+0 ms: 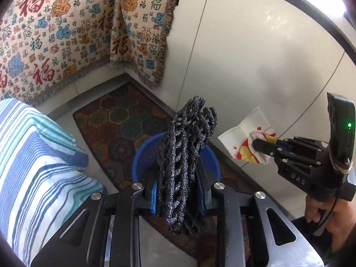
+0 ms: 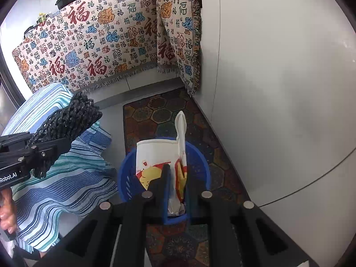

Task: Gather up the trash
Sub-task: 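Carry the black net and paper cup over the blue wastebasket, then open both tools to drop the net and cup into the basket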

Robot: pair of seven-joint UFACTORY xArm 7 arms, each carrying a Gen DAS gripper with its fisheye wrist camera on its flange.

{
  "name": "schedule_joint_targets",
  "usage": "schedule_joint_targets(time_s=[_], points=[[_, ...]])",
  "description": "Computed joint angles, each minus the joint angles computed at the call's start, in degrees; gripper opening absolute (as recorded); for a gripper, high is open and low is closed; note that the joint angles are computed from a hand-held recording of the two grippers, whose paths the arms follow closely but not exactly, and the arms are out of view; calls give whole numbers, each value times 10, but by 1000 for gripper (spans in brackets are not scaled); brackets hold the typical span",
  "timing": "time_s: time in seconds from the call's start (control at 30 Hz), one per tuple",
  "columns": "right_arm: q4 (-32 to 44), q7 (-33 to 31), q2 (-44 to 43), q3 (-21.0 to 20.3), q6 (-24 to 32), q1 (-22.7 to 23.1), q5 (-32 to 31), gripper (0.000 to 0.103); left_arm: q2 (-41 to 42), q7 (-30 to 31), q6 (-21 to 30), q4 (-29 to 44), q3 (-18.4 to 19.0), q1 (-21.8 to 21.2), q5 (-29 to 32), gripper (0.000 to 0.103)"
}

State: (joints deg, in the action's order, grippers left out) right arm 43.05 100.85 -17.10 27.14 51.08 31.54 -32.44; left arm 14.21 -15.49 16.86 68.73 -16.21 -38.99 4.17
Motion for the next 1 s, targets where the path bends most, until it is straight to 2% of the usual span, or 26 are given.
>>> schedule_joint_targets(time_s=[0.33, 0.53, 0.6, 0.63, 0.7, 0.77, 1.0], points=[[-19, 7, 21, -17, -46, -12, -15, 14, 37, 21, -3, 33, -5, 1, -17, 27], [-28, 20, 29, -20, -64, -17, -41, 14, 62, 27, -7, 51, -2, -3, -21, 31], [-35, 26, 31, -24, -78, -21, -52, 15, 77, 33, -3, 66, -3, -3, -23, 39], [-38, 29, 32, -25, -86, -23, -56, 19, 82, 31, -3, 71, 1, -6, -21, 44], [-42, 36, 32, -27, -91, -26, -62, 27, 91, 15, -9, 79, 17, -20, -7, 65], [-47, 39, 30, -28, -98, -30, -72, 33, 98, 7, -21, 83, 22, -22, -3, 73], [-45, 54, 16, -20, -73, -32, -81, 37, 118, 20, -26, 103, 13, -14, -9, 89]])
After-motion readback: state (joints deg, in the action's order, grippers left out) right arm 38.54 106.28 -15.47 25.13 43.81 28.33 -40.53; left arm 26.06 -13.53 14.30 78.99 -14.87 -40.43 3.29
